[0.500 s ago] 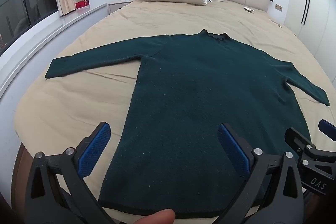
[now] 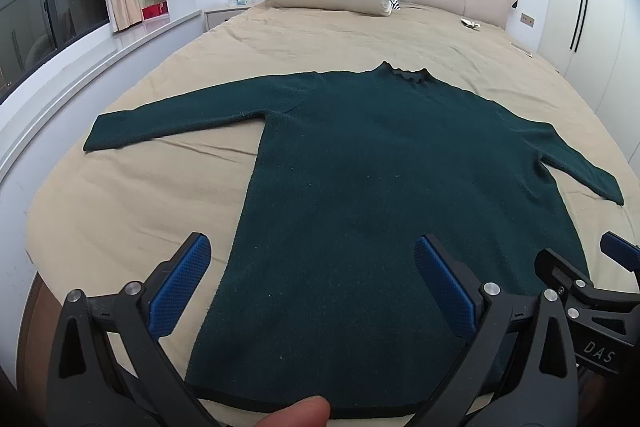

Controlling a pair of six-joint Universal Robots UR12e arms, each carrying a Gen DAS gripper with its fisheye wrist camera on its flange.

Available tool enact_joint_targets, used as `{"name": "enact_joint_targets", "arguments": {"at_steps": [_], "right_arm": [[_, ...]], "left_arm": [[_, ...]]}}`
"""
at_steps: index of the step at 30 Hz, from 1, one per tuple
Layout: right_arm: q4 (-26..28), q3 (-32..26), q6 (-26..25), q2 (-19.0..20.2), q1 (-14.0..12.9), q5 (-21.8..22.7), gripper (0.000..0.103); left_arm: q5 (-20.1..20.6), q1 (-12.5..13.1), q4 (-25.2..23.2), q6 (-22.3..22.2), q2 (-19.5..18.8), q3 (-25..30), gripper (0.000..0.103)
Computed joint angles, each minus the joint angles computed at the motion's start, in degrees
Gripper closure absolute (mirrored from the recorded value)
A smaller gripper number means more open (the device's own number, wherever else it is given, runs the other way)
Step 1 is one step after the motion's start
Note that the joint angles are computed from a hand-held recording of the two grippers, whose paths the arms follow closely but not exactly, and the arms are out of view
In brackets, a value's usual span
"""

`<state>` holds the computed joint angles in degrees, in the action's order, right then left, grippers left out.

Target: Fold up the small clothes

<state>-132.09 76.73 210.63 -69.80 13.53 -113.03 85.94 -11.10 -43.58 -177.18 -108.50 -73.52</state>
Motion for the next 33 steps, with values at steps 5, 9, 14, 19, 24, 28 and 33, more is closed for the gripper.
{"name": "enact_joint_targets", "arguments": {"at_steps": [5, 9, 14, 19, 24, 28, 33], "right_arm": [[0.0, 0.0, 0.0, 0.0, 0.0, 0.0, 0.000], [0.1, 0.0, 0.2, 0.0, 0.0, 0.1, 0.000], [0.1, 0.3, 0.5, 0.0, 0.0, 0.7, 0.000], [0.4, 0.3, 0.7, 0.0, 0.0, 0.8, 0.000], [1.1, 0.1, 0.8, 0.1, -0.1, 0.9, 0.000], [1.5, 0.0, 0.9, 0.2, -0.1, 1.2, 0.000], [2.4, -0.2, 1.0, 0.3, -0.2, 1.4, 0.000]], "left_arm": [[-0.7, 0.1, 2.0, -0.4, 0.2, -0.7, 0.000], [-0.9, 0.1, 2.0, -0.4, 0.2, -0.8, 0.000], [-0.3, 0.0, 1.0, 0.0, 0.2, -0.5, 0.000], [0.7, -0.1, 0.3, 0.8, 0.2, -0.4, 0.000], [1.3, -0.2, -0.3, 1.1, 0.2, -0.3, 0.000], [2.3, -0.3, -1.0, 1.6, 0.1, -0.1, 0.000], [3.6, -0.6, -0.8, 2.1, -0.1, -0.2, 0.000]]}}
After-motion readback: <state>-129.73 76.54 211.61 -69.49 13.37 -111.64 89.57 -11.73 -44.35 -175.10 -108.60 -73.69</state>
